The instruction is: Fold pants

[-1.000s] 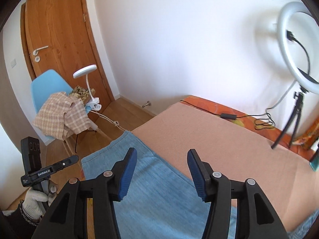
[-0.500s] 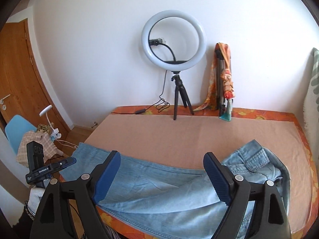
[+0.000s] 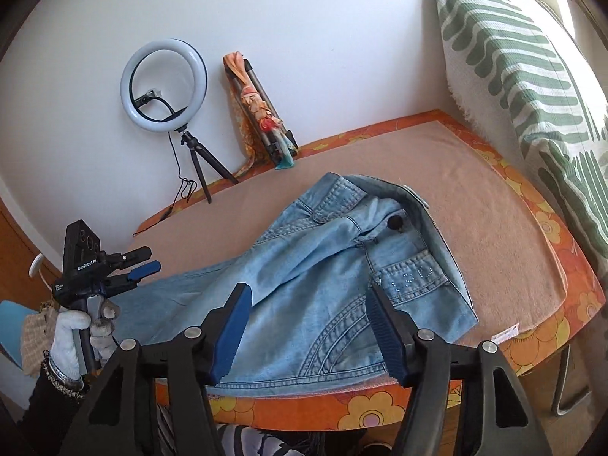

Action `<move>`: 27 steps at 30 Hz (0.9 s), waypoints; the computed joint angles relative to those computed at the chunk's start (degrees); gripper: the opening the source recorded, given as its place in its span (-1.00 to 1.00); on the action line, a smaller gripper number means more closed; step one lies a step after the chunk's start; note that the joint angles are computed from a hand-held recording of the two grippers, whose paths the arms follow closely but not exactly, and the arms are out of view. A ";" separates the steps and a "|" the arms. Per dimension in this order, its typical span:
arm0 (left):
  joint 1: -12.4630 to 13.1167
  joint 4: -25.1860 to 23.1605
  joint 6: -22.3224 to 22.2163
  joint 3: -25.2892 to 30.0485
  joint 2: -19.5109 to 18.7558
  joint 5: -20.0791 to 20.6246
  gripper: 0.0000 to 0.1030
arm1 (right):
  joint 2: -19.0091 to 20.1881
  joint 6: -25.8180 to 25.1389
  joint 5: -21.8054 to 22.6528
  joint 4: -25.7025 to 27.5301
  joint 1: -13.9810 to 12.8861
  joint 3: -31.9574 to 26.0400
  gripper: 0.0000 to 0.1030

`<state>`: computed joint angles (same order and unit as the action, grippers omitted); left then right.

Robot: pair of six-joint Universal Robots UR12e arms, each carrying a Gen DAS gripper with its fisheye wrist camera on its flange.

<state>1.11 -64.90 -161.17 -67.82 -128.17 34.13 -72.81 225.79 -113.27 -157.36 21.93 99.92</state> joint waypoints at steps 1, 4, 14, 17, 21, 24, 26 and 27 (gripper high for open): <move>-0.60 -1.40 0.04 1.44 -0.90 0.27 0.06 | -0.36 1.22 0.31 -0.46 -0.34 1.25 0.23; -2.69 -3.85 -0.01 5.94 -4.01 2.47 0.06 | -1.17 3.71 1.99 -1.77 -1.47 4.14 0.20; -6.57 -11.37 -3.33 17.01 -11.66 8.93 0.07 | -3.59 5.18 0.83 -3.64 -3.07 9.11 0.20; -6.78 -12.93 -3.43 17.79 -12.27 8.70 0.07 | -3.78 5.90 1.06 -4.31 -3.65 10.08 0.20; -6.72 -11.22 -3.90 16.87 -12.27 5.93 0.05 | -3.75 6.89 1.78 -4.87 -4.25 10.89 0.18; -6.76 -8.93 -3.85 15.79 -11.92 4.64 -0.38 | -3.68 7.47 2.10 -4.94 -4.49 11.23 0.14; -6.81 -7.47 -3.05 14.76 -11.44 3.62 -0.45 | -3.70 8.03 2.37 -5.00 -4.67 11.40 0.08; -6.85 -6.37 -2.63 14.05 -11.01 3.59 -0.49 | -3.72 8.17 2.47 -5.13 -4.73 11.47 0.03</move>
<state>-5.74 -71.26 -163.80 -53.77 -139.18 37.72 -76.53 233.96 -110.80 -162.49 17.20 111.39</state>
